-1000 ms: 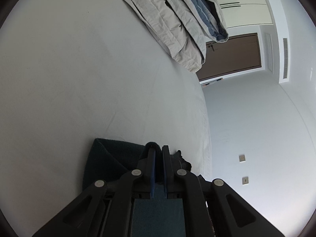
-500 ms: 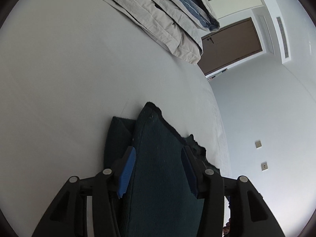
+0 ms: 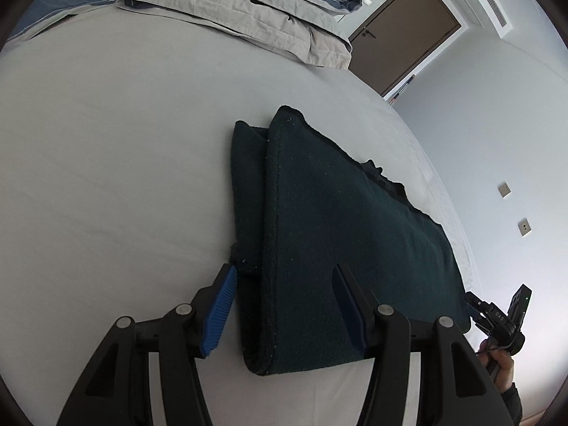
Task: Fold small clothes
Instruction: 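Lower the folded hem onto the sweater and open both grippers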
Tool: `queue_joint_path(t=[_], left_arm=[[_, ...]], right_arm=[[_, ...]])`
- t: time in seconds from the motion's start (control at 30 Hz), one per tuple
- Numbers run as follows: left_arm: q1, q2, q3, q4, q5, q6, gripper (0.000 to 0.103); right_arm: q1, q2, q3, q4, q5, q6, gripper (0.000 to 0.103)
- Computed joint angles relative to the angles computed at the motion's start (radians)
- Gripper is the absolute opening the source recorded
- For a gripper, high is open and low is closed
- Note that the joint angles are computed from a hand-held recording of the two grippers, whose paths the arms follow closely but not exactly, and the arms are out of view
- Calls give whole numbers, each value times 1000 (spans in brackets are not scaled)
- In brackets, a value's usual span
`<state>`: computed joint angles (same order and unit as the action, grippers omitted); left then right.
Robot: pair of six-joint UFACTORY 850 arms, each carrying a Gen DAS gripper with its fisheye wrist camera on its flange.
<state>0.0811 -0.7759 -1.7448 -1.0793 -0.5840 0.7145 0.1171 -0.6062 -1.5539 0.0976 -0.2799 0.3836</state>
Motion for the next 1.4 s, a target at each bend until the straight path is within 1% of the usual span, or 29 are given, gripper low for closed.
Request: queue_joint_path(t=[0.07, 0.1, 0.13, 0.17, 0.2, 0.23, 0.27, 0.3, 0.37, 0.43, 0.57, 0.63, 0.67, 0.7, 0.73, 0.77, 0.83, 0.97, 1.2, 1.33, 1.4], left_arm=[[-6, -1, 2, 24, 15, -6, 53], [-10, 1, 4, 45, 27, -17, 50], [-13, 3, 7, 58, 36, -20, 50], [-14, 8, 15, 60, 44, -11, 50], [-17, 11, 21, 69, 53, -10, 47], [-20, 13, 25, 88, 62, -18, 42], [-22, 13, 26, 97, 68, -24, 41], [-22, 16, 32, 92, 72, -19, 37], [-24, 21, 39, 96, 83, -20, 33], [-27, 29, 49, 101, 92, -17, 29], [-33, 24, 39, 137, 93, -45, 23], [-33, 23, 35, 147, 87, -57, 17], [-32, 23, 35, 147, 85, -55, 16], [-32, 23, 35, 147, 85, -54, 14], [-33, 25, 36, 148, 88, -49, 12], [-34, 28, 40, 152, 94, -43, 11], [-38, 38, 52, 152, 109, -30, 9], [-32, 53, 76, 96, 116, 1, 8], [-30, 69, 107, 51, 128, 41, 7], [-22, 79, 127, 26, 128, 70, 7], [-20, 86, 141, 19, 133, 87, 7]], right_arm=[[7, 6, 12, -96, -9, 71, 56], [11, 10, 18, -145, -12, 109, 50], [13, 15, 25, -178, -13, 136, 45], [12, 20, 31, -187, -12, 143, 43], [12, 25, 38, -209, -11, 166, 36], [9, 30, 42, -213, -9, 172, 32], [7, 37, 51, -220, -2, 183, 30], [7, 45, 58, -248, 0, 211, 26], [11, 59, 75, -322, 3, 282, 24], [13, 70, 87, -338, 4, 290, 24], [16, 71, 93, -300, -11, 221, 24], [17, 66, 88, -298, -24, 195, 23], [17, 67, 87, -291, -26, 179, 19], [16, 65, 84, -288, -32, 172, 12], [16, 68, 85, -298, -34, 181, 8], [16, 72, 87, -304, -35, 189, 6], [14, 79, 92, -300, -33, 194, 6], [17, 101, 106, -292, -30, 202, 5], [23, 124, 130, -336, -39, 239, 5], [4, 118, 151, -227, -16, 174, 5], [4, 121, 164, -213, -4, 169, 5]])
